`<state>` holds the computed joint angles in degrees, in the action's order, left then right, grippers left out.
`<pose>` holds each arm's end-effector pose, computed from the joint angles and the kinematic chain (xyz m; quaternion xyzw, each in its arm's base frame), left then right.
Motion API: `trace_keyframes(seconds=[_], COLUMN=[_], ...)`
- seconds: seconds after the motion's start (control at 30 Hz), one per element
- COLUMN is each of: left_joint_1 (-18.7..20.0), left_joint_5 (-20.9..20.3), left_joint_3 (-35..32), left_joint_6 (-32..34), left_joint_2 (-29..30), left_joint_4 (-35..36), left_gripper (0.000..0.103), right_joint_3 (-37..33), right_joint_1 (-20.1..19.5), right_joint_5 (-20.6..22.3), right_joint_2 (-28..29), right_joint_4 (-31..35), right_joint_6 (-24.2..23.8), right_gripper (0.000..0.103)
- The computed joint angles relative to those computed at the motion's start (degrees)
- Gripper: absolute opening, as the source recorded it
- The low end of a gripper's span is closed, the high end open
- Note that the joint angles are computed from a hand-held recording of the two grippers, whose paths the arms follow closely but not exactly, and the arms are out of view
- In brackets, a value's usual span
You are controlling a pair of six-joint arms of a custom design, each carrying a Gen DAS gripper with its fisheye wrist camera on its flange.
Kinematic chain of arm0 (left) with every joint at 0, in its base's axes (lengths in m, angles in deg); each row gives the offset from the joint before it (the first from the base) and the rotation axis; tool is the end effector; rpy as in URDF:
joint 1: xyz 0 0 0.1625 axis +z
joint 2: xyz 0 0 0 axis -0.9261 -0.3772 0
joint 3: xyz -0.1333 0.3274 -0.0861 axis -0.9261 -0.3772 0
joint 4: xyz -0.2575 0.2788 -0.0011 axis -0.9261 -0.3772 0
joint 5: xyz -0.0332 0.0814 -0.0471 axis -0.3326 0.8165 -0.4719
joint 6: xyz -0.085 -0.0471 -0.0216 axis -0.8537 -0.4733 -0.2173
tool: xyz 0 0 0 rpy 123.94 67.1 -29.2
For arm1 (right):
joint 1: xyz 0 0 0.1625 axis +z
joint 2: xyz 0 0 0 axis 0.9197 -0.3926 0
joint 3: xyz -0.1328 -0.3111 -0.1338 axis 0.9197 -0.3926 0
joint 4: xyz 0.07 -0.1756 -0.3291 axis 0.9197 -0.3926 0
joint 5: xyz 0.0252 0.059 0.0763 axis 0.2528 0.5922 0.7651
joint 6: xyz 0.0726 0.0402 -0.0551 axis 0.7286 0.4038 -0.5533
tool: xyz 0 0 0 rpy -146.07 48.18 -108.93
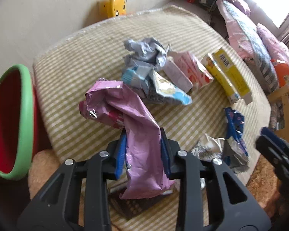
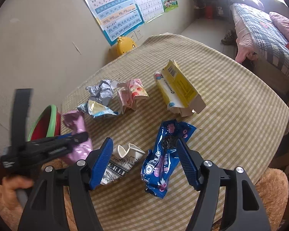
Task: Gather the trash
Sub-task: 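Grasp the purple wrapper with the left tool while the right grasps the pink-strawberry carton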
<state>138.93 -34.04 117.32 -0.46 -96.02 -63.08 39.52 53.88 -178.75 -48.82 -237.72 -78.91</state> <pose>0.0288 -0.5317 0.3442 0.0295 0.9284 -0.1957 0.3144 0.3944 -0.4980 -0.0277 0.1529 -0.9447 0.2190 0.1902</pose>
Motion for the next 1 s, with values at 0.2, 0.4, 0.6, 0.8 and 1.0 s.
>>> trace_keyframes(seconds=[0.2, 0.4, 0.6, 0.8, 1.0], left_joint_1=[0.1, 1.73, 1.33, 0.44, -0.02], left_joint_5=[-0.72, -2.2, -2.52, -0.53, 0.69], left_joint_3=[1.44, 2.06, 2.65, 3.46, 3.82], left_joint_6=[-2.18, -4.58, -4.03, -3.64, -2.7], left_joint_2=[-5.33, -6.52, -7.84, -9.0, -9.22], left_joint_4=[0.64, 2.41, 1.35, -0.07, -1.11], left_gripper=[0.031, 0.031, 0.031, 0.031, 0.031], right_joint_3=[-5.95, -22.5, -43.29, -53.91, -51.68], right_joint_1=[0.21, -0.4, -2.13, -3.48, -3.38], right_joint_5=[-0.27, -2.22, -4.36, -4.69, -3.11], right_joint_2=[3.11, 12.13, 23.43, 29.58, 28.3], right_joint_4=[4.48, 12.22, 27.84, 36.92, 35.3], right_joint_6=[-3.68, -9.07, -8.33, -6.76, -6.91], right_gripper=[0.065, 0.066, 0.066, 0.065, 0.043])
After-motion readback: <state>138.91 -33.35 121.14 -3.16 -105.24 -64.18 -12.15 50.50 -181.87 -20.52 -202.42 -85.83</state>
